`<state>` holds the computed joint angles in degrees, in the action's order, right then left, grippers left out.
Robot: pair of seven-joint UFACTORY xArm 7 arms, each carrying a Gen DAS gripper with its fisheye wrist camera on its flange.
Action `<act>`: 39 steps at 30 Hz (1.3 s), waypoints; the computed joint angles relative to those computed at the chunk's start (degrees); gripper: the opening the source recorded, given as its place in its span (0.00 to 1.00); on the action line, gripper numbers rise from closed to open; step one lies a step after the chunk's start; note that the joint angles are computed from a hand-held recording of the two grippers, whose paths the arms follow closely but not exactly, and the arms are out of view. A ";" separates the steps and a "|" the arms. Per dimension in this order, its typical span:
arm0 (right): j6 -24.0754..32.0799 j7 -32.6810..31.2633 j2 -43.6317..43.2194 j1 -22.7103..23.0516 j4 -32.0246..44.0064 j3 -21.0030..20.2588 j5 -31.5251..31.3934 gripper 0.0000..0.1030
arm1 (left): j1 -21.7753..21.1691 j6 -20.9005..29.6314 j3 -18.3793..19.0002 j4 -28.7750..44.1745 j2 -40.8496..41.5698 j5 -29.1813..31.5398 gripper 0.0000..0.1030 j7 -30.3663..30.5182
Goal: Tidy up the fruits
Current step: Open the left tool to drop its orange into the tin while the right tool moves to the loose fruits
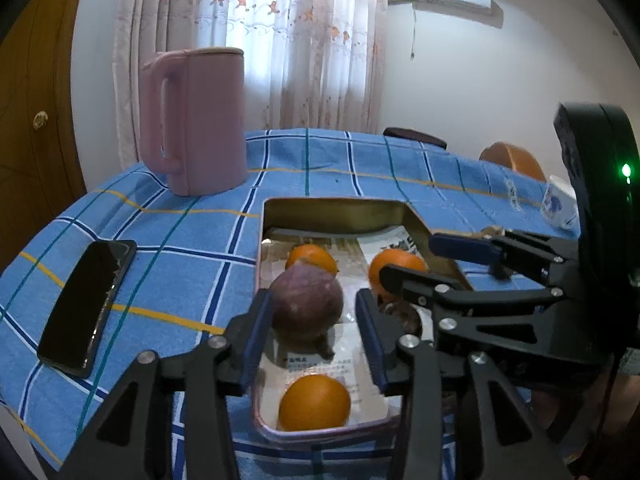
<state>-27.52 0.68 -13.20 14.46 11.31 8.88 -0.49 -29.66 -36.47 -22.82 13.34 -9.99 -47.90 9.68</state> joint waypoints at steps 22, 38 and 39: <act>5.07 -5.82 -19.89 -15.07 -11.33 -18.08 -4.15 0.64 | -12.36 -6.40 0.97 21.47 14.92 -6.92 0.99 13.15; 11.04 -3.24 -7.07 -4.68 -2.06 -32.39 -11.15 0.54 | -17.06 -7.51 6.19 33.66 23.51 -22.38 0.99 29.88; 11.29 -3.05 -6.61 -3.80 -1.74 -33.37 -11.56 0.53 | -16.44 -6.95 6.07 33.59 23.26 -22.31 0.99 29.43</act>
